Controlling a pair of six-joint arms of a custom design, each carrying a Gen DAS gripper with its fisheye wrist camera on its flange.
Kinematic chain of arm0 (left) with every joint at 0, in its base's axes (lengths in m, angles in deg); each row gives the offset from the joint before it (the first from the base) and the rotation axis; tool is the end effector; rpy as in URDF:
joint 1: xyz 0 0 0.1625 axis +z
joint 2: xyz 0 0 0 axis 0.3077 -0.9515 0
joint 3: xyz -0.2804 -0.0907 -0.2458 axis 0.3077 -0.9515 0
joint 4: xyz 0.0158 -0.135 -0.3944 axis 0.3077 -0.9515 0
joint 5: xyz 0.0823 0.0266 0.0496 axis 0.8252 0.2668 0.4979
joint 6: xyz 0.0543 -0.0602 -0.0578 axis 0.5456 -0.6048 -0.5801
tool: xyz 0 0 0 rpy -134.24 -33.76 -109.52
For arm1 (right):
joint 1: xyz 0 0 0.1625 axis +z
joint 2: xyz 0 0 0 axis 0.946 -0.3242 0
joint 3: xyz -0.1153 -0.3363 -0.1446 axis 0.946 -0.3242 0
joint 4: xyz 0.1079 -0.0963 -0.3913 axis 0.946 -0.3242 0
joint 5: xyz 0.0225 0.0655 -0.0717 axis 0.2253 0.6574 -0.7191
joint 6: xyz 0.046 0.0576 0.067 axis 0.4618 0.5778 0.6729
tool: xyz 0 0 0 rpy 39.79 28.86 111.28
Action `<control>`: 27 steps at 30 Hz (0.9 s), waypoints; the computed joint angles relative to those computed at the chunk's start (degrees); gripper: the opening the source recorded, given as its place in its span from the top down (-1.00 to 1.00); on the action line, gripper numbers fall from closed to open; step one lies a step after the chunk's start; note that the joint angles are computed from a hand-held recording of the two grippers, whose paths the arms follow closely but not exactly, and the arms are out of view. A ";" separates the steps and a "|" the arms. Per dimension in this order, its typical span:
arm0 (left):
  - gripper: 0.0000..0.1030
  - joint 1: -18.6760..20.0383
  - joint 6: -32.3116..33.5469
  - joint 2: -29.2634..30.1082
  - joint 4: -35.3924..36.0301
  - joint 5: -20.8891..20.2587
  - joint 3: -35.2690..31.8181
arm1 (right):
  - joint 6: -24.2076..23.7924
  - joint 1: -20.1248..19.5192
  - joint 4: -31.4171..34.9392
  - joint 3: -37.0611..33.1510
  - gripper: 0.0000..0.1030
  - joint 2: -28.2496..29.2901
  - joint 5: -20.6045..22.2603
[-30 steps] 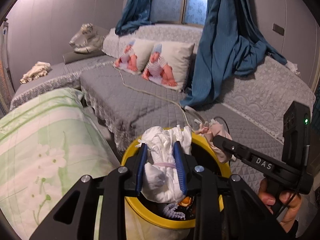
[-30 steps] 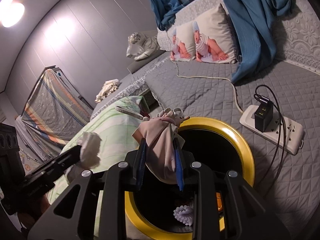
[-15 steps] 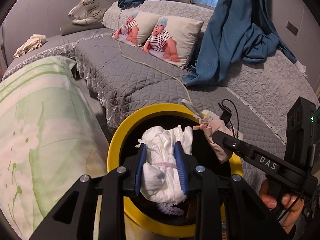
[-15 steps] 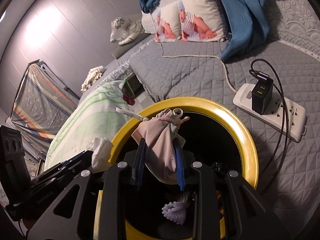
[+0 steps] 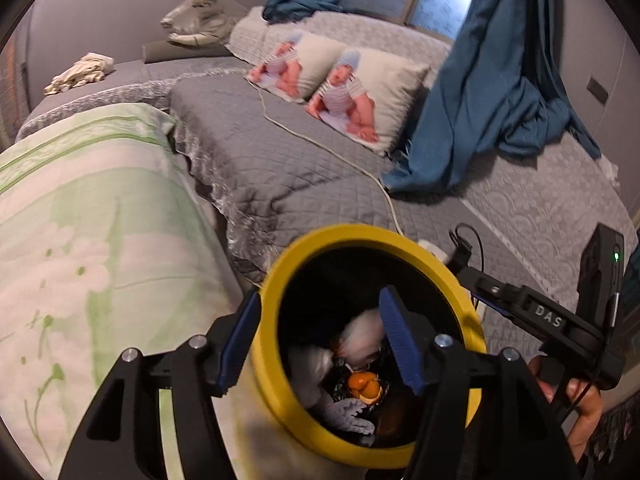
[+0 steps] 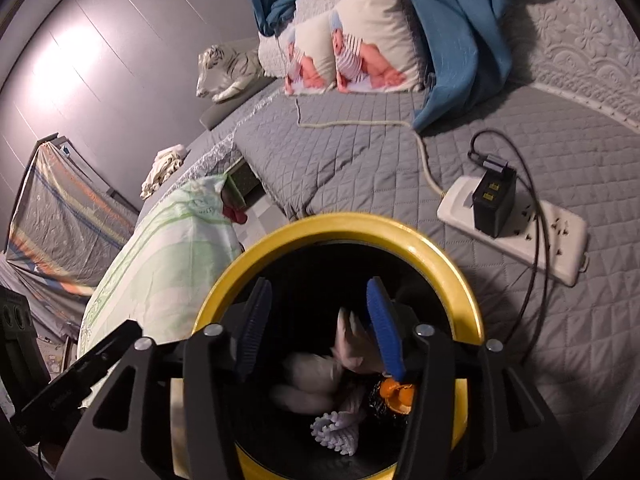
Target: Collect trash
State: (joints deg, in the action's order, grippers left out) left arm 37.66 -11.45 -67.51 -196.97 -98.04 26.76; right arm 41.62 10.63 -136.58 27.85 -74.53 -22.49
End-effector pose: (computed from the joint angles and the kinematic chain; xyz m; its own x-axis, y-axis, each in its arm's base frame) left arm -0.2647 -0.7206 0.0329 -0.8500 0.2261 -0.4757 0.4682 0.7382 -0.4856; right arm 0.0176 -0.7071 0.2501 -0.9617 0.0999 0.2552 -0.1197 0.6847 -0.7189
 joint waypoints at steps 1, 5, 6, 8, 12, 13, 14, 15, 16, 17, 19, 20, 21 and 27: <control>-0.18 0.01 -0.04 -0.77 -0.82 0.10 0.91 | -0.02 0.26 -0.82 0.45 -0.07 -0.31 0.02; -0.31 -0.42 0.59 -4.62 -6.82 2.96 6.04 | -0.59 1.60 -4.23 1.14 -0.37 -0.38 -1.42; -0.34 -0.53 0.74 -5.27 -7.66 3.54 6.82 | -0.94 1.96 -4.86 1.16 -0.42 -0.29 -2.13; -0.42 -0.78 1.39 -7.65 -11.42 5.66 10.01 | -1.59 3.02 -6.78 0.89 -0.64 0.45 -4.50; -0.63 -1.29 1.92 -12.17 -16.57 9.84 15.44 | -4.05 5.72 -12.93 -0.10 -0.83 3.35 -12.36; -0.66 -1.44 2.52 -13.74 -18.62 10.97 17.49 | -5.60 6.46 -15.52 -0.12 -0.83 4.26 -13.82; -0.68 -1.52 3.17 -14.67 -20.17 11.95 18.70 | -7.34 7.31 -18.48 -0.03 -0.83 5.25 -15.16; -0.74 -1.85 4.28 -15.83 -23.24 14.06 20.59 | -8.46 7.78 -20.06 -0.03 -0.84 5.84 -15.68; -0.79 -2.11 5.14 -16.96 -25.69 15.68 22.30 | -9.74 8.34 -21.70 0.26 -0.84 6.33 -15.88; -0.81 -2.28 5.88 -17.84 -27.53 16.65 23.56 | -11.12 9.13 -23.06 0.67 -0.84 6.87 -15.77; -0.84 -2.86 8.54 -19.84 -32.86 19.11 26.78 | -13.75 10.56 -23.58 1.82 -0.83 7.12 -14.90; -0.84 -3.25 10.20 -20.51 -35.57 20.60 28.10 | -15.71 11.26 -23.73 2.77 -0.83 7.01 -13.72; -0.84 -3.89 12.34 -21.05 -38.30 23.10 29.31 | -17.97 12.04 -24.42 3.60 -0.83 7.09 -12.95; -0.84 -6.80 18.97 -24.51 -46.67 31.18 34.86 | -23.22 16.82 -27.18 8.79 -0.83 6.62 -8.66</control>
State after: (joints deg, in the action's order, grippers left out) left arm 30.86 7.51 -92.02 -243.64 -66.86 61.62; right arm 18.40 27.46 -163.75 36.64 -67.90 -31.16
